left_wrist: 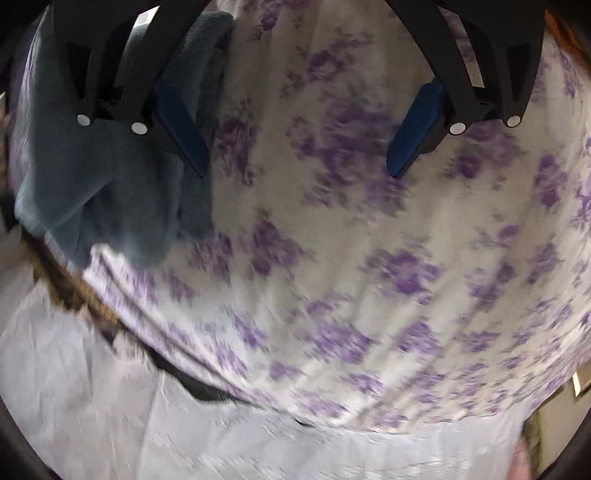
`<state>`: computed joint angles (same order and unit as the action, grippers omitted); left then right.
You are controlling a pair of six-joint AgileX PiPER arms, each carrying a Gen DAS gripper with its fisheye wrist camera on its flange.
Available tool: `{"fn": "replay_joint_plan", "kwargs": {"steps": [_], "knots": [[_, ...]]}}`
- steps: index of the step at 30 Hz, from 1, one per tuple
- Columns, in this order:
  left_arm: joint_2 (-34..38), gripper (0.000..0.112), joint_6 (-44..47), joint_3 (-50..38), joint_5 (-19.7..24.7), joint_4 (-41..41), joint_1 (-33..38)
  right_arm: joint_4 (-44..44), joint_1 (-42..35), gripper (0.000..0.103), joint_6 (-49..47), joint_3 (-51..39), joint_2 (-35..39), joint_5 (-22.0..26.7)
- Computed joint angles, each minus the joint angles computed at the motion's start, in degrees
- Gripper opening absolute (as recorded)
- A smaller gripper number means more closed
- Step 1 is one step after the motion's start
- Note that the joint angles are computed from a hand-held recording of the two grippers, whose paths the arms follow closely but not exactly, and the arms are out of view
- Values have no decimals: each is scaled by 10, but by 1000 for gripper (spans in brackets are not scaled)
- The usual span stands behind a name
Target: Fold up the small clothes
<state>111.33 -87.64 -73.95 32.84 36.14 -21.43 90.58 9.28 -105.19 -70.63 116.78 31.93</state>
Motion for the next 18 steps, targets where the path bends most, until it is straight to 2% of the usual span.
{"fn": "replay_joint_plan", "kwargs": {"steps": [1, 3, 4, 10, 13, 16, 18], "knots": [[-19, 94, -31, 13, 9, 29, -5, -5, 7, 68, -19, 6, -4, -7], [-40, 95, -61, 19, 29, 62, -17, 46, 18, 77, -91, 29, -14, -17], [-48, 95, -69, 21, 35, 74, -24, 56, 15, 77, -102, 33, -16, -11], [-71, 95, -54, 2, 48, 90, -52, -47, -51, 75, 25, 0, -23, 116], [-81, 95, -51, -10, 65, 96, -69, -77, -75, 75, 24, 2, -49, 159], [-102, 95, -58, -5, 48, 106, -84, -101, -111, 75, 22, -3, -76, 205], [-114, 97, -61, -1, 19, 114, -93, -114, -135, 72, 37, -18, -84, 219]]}}
